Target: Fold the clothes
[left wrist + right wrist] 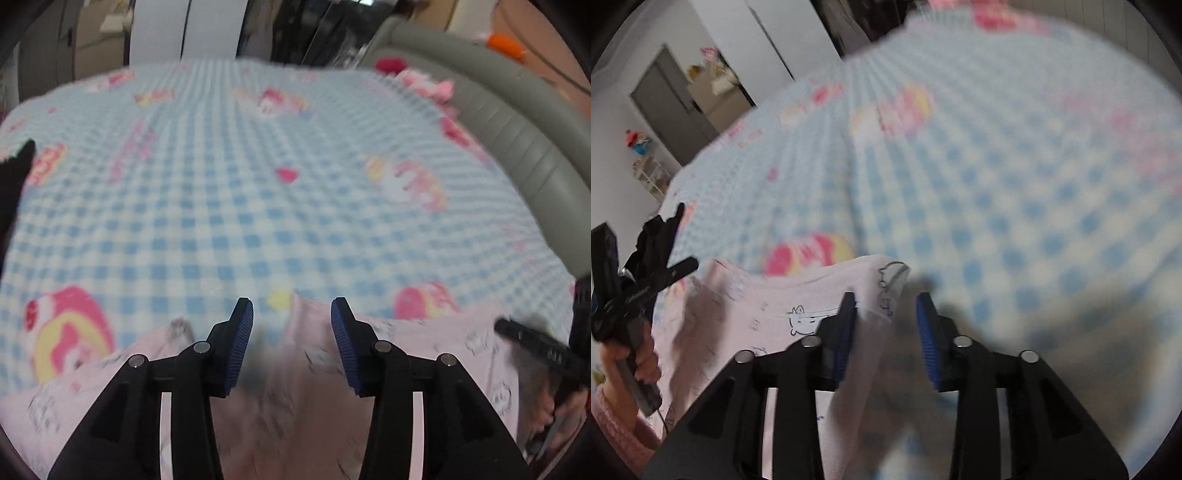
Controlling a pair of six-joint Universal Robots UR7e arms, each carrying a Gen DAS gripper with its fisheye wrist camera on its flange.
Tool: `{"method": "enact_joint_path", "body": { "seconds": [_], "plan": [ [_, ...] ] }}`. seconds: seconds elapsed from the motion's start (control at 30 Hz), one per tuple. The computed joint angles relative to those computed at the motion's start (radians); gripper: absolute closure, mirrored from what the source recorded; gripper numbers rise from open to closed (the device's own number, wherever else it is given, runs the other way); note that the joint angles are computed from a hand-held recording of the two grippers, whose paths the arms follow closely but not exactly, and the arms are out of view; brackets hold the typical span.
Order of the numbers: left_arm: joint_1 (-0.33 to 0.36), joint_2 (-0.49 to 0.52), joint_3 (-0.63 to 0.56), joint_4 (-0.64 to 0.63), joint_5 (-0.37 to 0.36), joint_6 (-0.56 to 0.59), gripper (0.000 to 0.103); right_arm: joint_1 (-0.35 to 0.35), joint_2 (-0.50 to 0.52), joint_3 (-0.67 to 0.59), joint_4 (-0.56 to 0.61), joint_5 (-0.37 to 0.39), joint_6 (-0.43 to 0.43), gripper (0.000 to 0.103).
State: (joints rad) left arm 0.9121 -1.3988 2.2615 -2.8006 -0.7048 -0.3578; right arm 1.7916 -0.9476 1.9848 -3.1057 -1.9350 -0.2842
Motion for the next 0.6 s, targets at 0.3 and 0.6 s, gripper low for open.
{"method": "enact_joint_path", "body": {
  "seconds": [0.3,0.6],
  "plan": [
    [-0.184,-0.078,0.155,0.204,-0.065,-0.227,0.057,0.147,-0.004,0.092,-0.081,-0.275,-0.044,0.068],
    [-0.220,-0.081,0.181,0.311,-0.090,-0.406,0.057,0.181,-0.116,0.249,0.024,-0.153,0.086,0.068]
  ]
}}
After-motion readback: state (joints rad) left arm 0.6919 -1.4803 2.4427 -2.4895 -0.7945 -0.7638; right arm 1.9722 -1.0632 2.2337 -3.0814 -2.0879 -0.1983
